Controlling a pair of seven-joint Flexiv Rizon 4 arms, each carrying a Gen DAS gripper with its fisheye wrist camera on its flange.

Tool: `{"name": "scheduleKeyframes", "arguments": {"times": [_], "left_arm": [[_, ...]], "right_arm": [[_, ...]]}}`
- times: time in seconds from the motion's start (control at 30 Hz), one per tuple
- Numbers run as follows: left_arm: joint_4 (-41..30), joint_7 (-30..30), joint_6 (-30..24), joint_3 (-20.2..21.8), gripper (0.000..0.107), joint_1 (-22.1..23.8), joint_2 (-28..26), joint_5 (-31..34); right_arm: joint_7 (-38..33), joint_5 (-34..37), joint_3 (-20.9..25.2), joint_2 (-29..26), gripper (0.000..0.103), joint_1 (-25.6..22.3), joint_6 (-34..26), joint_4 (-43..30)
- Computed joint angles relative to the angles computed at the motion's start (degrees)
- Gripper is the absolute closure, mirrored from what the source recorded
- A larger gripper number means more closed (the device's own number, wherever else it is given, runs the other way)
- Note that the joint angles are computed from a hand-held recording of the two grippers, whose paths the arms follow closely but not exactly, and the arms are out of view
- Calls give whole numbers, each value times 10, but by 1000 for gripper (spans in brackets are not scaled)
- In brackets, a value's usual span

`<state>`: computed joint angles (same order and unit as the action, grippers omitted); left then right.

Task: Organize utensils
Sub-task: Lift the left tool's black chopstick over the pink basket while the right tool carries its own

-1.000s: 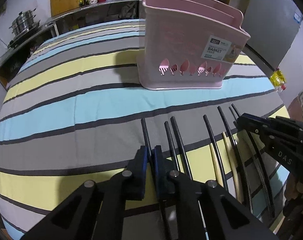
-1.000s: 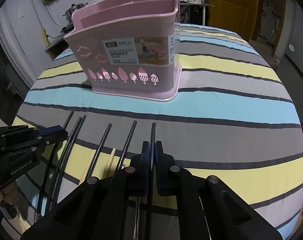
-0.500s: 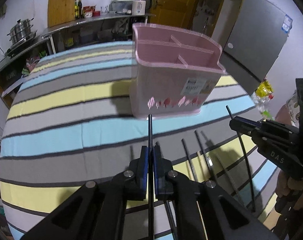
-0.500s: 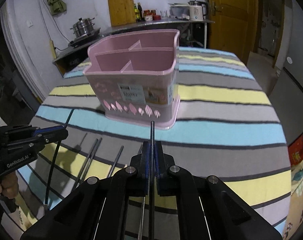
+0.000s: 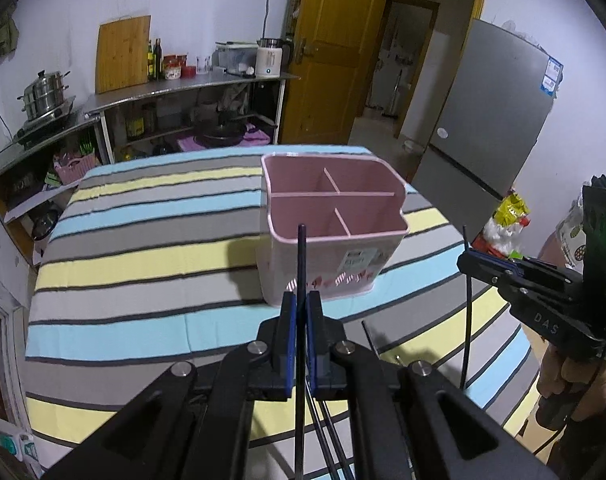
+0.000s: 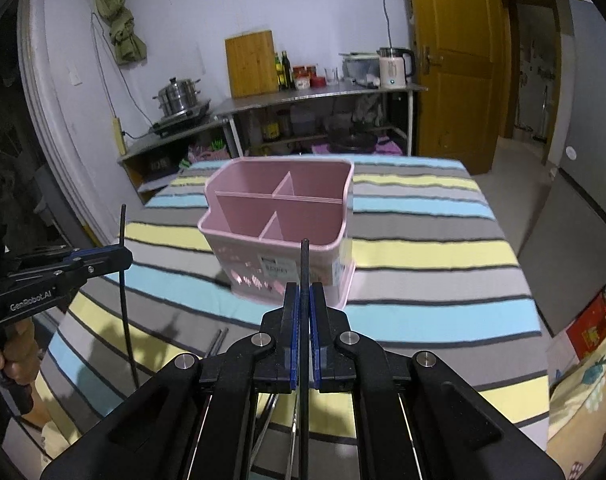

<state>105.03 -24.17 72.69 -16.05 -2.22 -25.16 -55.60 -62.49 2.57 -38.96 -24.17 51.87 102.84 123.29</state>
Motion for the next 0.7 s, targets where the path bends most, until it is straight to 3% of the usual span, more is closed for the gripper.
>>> {"name": "scheduleKeyframes", "arguments": {"times": [0.43, 0.7], "left_arm": [[-4, 54, -3, 6, 102, -14, 34, -76], [-22, 38, -21, 23, 102, -27, 36, -69]], "right_arm": [[-45, 51, -117, 18, 98, 113, 25, 16], [-68, 67, -138, 27, 99, 135, 32, 10]]}}
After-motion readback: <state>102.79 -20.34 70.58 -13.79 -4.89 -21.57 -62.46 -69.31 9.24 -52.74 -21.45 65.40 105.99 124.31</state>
